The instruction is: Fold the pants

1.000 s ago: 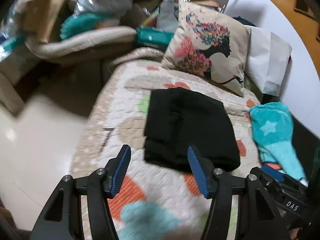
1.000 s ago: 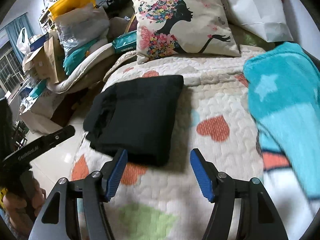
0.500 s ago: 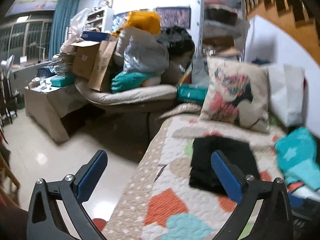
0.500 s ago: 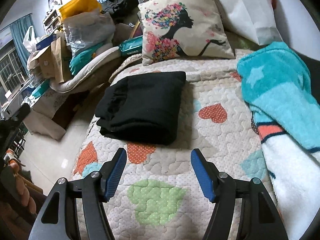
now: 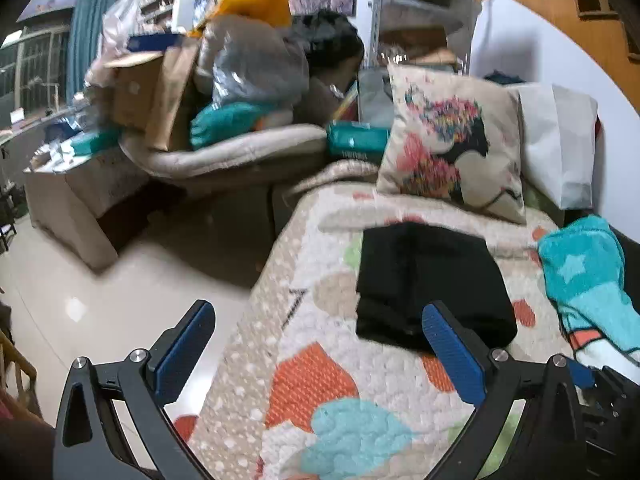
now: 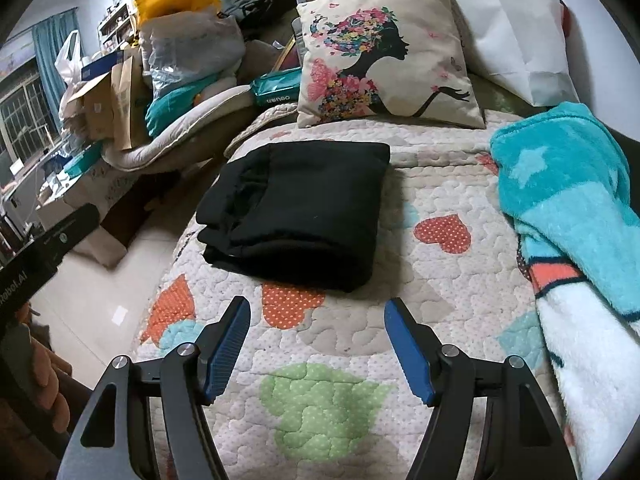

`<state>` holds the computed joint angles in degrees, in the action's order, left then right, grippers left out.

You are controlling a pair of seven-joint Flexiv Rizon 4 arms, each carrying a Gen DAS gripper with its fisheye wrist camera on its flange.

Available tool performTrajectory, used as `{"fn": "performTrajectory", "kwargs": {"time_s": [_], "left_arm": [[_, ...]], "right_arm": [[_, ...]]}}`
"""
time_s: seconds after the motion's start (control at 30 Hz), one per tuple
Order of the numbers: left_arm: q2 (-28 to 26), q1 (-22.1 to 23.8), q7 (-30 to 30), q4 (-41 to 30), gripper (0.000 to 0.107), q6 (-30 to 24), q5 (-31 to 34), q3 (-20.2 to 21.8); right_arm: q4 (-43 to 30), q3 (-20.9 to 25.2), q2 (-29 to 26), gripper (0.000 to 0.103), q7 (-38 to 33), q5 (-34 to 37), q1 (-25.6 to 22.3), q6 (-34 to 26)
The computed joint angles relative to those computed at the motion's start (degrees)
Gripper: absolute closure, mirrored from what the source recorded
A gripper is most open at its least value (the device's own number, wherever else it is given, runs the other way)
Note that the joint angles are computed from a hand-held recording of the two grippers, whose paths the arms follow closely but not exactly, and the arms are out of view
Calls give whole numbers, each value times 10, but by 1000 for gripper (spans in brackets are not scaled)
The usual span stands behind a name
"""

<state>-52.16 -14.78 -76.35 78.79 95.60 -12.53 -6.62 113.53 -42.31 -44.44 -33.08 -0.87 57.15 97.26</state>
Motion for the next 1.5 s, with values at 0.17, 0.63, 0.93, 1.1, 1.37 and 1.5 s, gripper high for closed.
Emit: {"fn": "performTrajectory", "kwargs": {"time_s": [0.17,0.63,0.93,1.1,1.37,1.5], "left_arm": [[-6,-17,-10,-22,4,-68,-7,26],[-16,-15,-3,-51,4,-170,15,21],[-19,-17,-1,-57,4,-191,24,22],[-21,-20,-5,-61,4,-202,27,28],[-25,-20,-13,-75,4,-236,29,30],[-26,-21,-17,-77,4,-241,33,33]], "right_arm": [[-4,23,1,26,6,-2,-24,-7],[-13,76,5,25,39,-18,-83,-10],[-13,78,4,24,44,-23,-85,-8],[-14,76,4,24,46,-25,-85,-10],[-15,85,6,24,45,-29,-95,-10],[-14,85,6,24,46,-29,-94,-10]]}}
